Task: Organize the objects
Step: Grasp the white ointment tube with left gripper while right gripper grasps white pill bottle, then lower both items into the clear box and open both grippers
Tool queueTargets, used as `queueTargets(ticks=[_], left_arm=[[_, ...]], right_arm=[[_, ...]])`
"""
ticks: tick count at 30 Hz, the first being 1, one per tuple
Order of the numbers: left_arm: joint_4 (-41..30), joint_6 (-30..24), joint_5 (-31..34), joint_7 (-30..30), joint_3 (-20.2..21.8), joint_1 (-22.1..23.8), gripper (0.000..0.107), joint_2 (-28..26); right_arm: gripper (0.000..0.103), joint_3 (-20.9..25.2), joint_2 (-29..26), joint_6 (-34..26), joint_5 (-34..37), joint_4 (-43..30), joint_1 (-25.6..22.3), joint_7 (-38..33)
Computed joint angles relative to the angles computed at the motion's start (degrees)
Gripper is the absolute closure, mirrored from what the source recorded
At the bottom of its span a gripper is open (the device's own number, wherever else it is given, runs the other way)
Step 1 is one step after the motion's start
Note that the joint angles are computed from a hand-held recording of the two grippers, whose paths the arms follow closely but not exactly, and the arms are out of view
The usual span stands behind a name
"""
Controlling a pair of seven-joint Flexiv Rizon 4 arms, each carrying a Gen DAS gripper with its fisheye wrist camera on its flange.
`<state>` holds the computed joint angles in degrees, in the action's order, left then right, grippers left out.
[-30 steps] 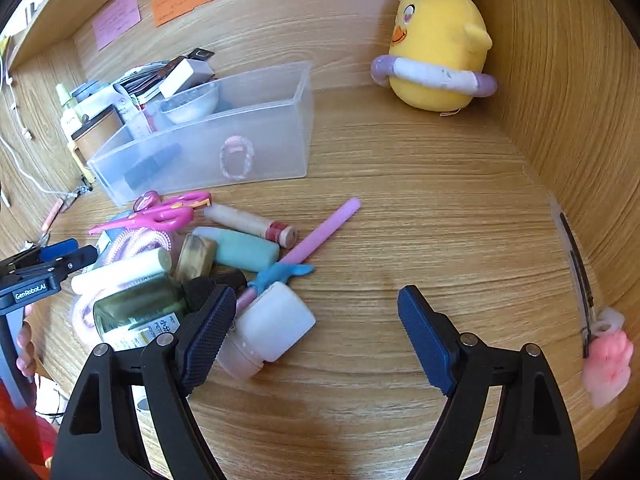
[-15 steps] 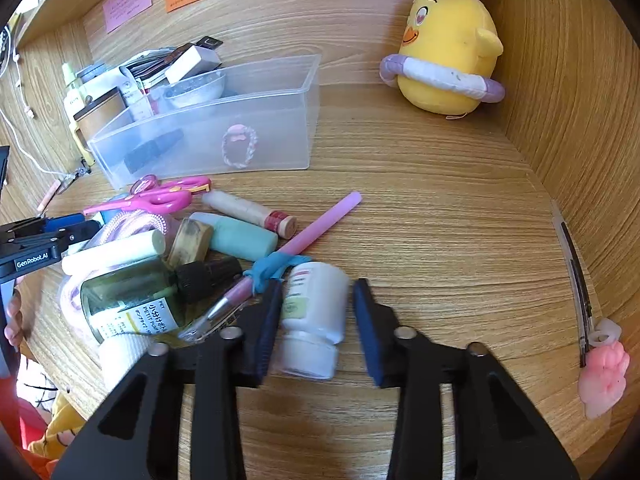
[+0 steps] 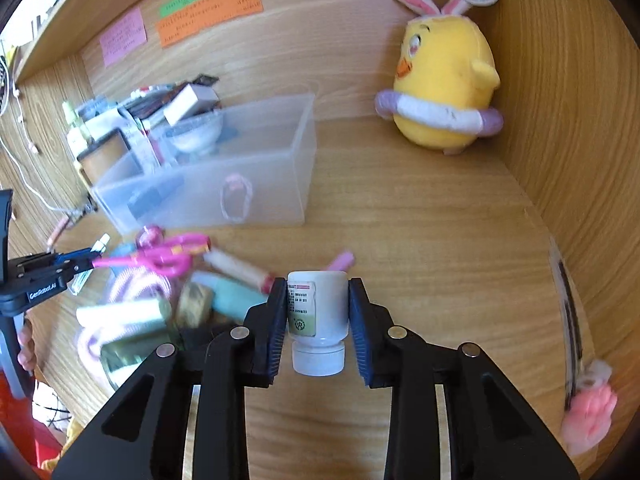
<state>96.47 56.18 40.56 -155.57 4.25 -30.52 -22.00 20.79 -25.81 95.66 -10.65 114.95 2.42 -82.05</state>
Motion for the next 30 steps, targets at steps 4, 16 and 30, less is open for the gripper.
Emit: queueTargets(ticks=[4,16,30], left_arm=[[-0.7,0.0,3.6,-3.4,1.0,-1.0,0.091,1.8],[-5.9,0.5,11.3,-7.7,-0.1,0.1,0.091,2.8],[-10.0,7.5,-3.1,6.5,-0.7,5.7,0.091,-3.6]], right_arm=[[0.076,2.5,-0.5,0.7,-0.4,-2.0,-1.7,-1.2],[0.076,8.8,-4.6,-1.2,-2.2,-11.3,-3.9,-4.6],[0.076,10.8,-10.0,-11.2,2.0,-23.3,-1.1,-12.2]])
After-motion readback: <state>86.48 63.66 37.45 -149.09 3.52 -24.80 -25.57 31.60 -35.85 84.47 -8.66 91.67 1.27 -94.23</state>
